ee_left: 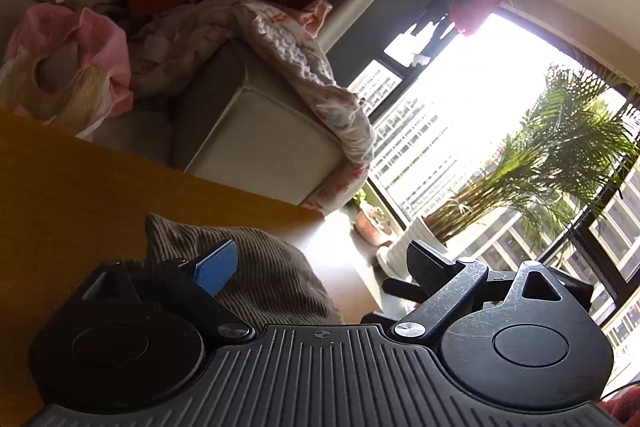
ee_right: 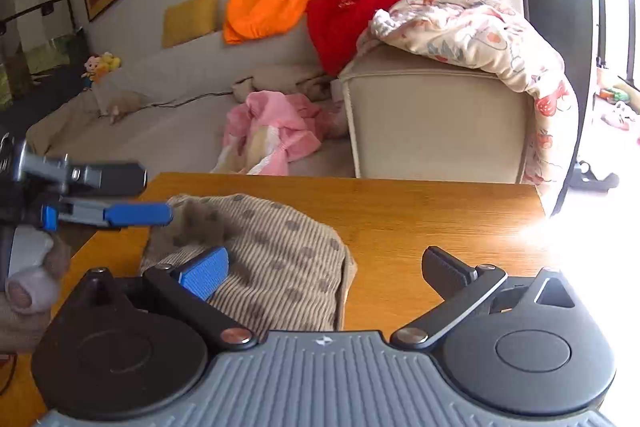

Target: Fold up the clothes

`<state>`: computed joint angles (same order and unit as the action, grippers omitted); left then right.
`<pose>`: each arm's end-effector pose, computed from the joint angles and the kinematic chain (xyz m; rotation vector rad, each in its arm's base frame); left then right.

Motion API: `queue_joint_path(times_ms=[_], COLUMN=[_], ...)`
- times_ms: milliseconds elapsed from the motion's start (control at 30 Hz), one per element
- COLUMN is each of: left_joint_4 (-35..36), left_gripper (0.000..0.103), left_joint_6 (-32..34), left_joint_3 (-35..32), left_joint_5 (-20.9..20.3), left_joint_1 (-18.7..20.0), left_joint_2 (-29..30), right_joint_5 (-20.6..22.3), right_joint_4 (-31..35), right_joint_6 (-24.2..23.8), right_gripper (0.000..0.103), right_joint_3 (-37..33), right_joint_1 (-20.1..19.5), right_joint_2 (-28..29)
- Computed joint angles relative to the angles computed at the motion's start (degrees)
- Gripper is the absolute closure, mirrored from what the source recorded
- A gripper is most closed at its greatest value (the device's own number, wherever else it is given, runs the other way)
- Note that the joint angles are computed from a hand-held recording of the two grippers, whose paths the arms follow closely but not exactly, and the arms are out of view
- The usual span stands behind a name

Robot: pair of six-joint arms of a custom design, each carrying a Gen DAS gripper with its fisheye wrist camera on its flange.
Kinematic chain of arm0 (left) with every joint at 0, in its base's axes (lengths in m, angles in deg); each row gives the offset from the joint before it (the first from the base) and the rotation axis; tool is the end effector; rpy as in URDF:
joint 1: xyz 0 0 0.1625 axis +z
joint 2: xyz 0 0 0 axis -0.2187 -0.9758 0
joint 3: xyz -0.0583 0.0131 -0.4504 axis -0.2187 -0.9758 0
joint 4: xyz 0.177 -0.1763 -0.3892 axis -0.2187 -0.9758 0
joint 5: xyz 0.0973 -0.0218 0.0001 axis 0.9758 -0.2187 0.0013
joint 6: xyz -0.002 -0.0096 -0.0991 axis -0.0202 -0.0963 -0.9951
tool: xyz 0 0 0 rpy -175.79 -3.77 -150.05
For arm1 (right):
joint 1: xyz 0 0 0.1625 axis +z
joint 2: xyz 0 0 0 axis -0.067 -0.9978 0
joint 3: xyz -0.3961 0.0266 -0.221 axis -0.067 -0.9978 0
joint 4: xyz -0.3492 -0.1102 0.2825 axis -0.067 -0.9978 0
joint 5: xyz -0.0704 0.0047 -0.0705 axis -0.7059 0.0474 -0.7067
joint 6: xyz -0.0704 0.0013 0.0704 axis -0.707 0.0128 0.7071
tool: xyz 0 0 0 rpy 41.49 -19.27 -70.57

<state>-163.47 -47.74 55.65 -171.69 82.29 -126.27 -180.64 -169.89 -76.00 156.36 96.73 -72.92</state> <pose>-0.1363 -0.7642 0.1709 -0.4334 -2.6585 1.3618 0.1684 -0.7806 0.1621 1.0941 -2.4524 0.9225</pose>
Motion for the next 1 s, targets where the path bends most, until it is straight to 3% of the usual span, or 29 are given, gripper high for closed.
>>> queue_joint_path(times_ms=[100,133,200,267,400,467,567,667,767,833,933,1000], left_joint_4=[0.7,2.3,7.9,12.0,11.2,11.7,11.7,11.7,11.5,11.4,11.8,12.5], left_gripper=[0.004,0.004,0.004,0.006,0.006,0.006,0.006,0.006,0.006,0.006,0.006,0.006], left_joint_6=[-0.4,-0.7,-2.4,-3.9,-0.9,-0.6,-0.8,-1.0,-1.0,-1.3,-1.0,-0.4], left_joint_3=[-1.5,-2.4,-4.5,-6.0,-5.3,-5.3,-5.1,-4.8,-4.2,-3.9,-4.0,-4.0], left_joint_5=[-1.8,-0.1,7.2,12.5,15.1,15.3,14.7,14.7,14.7,14.6,13.7,13.4], left_joint_1=[-0.3,-0.5,-0.9,-0.9,-1.6,-1.7,-1.4,-1.4,-1.4,-1.3,-0.9,-1.1], left_joint_2=[1.2,1.9,3.4,4.7,4.7,4.6,4.4,4.0,3.7,3.6,3.4,3.0], right_joint_5=[-1.6,-3.2,-7.6,-6.3,-0.6,0.9,-1.1,-3.6,-11.4,-12.2,-12.4,-12.2], right_joint_4=[-3.1,-2.0,-1.3,0.7,5.8,6.2,-0.1,2.0,6.7,3.0,5.2,3.6], right_joint_6=[-7.8,-9.3,-10.6,-9.9,-5.4,-2.0,0.8,3.9,1.5,-0.5,3.3,1.8], right_gripper=[0.0,0.0,0.0,0.0,0.0,0.0,0.0,0.0,0.0,0.0,0.0,0.0], right_joint_3=[5.0,5.4,5.5,5.2,1.4,-1.9,-8.0,-15.9,-22.5,-23.1,-23.9,-22.9], right_joint_1=[0.3,0.5,0.8,0.6,-0.1,-0.1,0.7,1.2,1.8,1.4,1.2,1.2], right_joint_2=[-1.0,-0.8,0.7,0.3,-1.2,-0.6,3.9,9.0,14.7,16.8,16.8,16.5])
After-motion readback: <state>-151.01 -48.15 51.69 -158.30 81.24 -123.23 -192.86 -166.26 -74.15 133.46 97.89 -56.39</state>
